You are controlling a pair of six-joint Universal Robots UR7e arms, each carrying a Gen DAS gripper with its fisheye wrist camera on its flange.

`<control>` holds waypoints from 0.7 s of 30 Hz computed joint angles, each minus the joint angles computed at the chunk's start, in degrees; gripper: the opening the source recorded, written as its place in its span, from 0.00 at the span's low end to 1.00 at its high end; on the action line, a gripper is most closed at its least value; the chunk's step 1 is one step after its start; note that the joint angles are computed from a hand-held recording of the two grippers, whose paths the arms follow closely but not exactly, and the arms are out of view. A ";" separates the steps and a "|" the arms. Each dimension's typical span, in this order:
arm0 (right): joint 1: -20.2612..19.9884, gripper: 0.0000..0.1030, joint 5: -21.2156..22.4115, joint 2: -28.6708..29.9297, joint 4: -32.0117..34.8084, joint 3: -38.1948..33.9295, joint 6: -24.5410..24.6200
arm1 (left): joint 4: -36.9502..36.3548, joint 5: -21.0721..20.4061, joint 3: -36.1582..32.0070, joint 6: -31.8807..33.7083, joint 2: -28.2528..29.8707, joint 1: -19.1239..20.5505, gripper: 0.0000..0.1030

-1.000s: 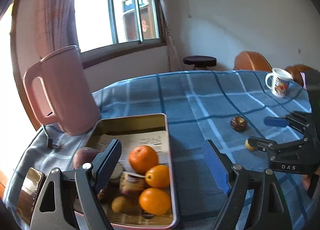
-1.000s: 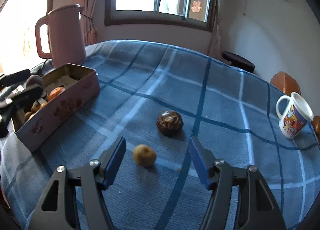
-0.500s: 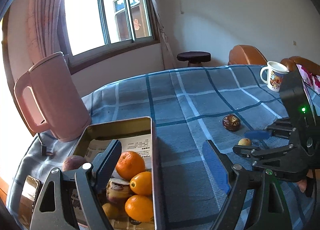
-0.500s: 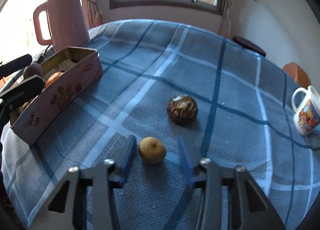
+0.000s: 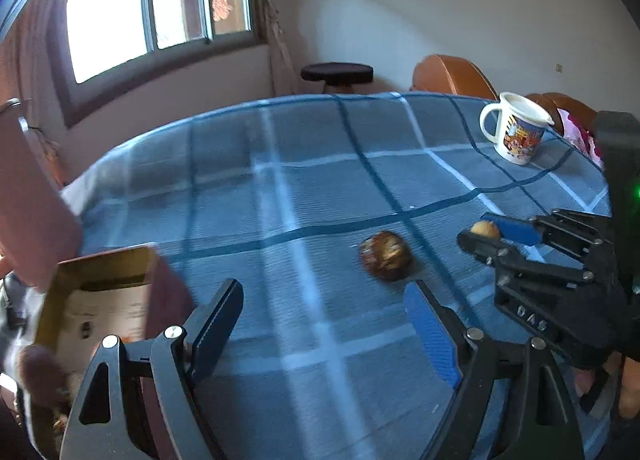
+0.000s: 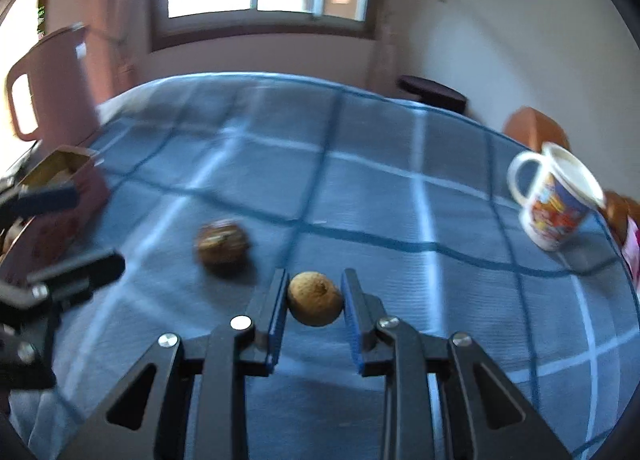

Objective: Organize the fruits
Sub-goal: 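Close the left tool on the glossy dark brown fruit while the right tool grasps the small brown fruit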

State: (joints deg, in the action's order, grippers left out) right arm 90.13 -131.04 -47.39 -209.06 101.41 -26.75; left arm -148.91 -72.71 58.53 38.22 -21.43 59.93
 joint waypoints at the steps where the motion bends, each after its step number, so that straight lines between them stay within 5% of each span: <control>1: -0.27 0.29 -0.28 -0.28 -0.92 0.09 0.66 | 2.49 -0.60 -1.74 -1.08 1.09 -0.23 0.82; 4: -0.73 0.29 -2.37 -0.33 -3.70 -0.29 0.53 | 7.83 -1.43 -6.10 -3.74 3.83 -0.61 0.82; 11: -2.60 0.29 1.44 -3.35 -0.75 1.70 5.51 | 12.05 0.06 -12.24 -3.92 8.74 -1.44 0.81; 13: -2.71 0.29 2.02 -3.53 -1.02 2.16 5.64 | 13.23 -0.01 -14.13 -4.30 9.84 -1.38 0.76; 18: -2.59 0.29 2.25 -3.14 0.18 1.72 4.81 | 14.72 0.28 -16.30 -4.74 11.05 -1.20 0.45; 21: -2.53 0.29 2.33 -2.90 1.06 1.45 4.39 | 14.12 0.33 -15.49 -4.32 10.65 -1.22 0.42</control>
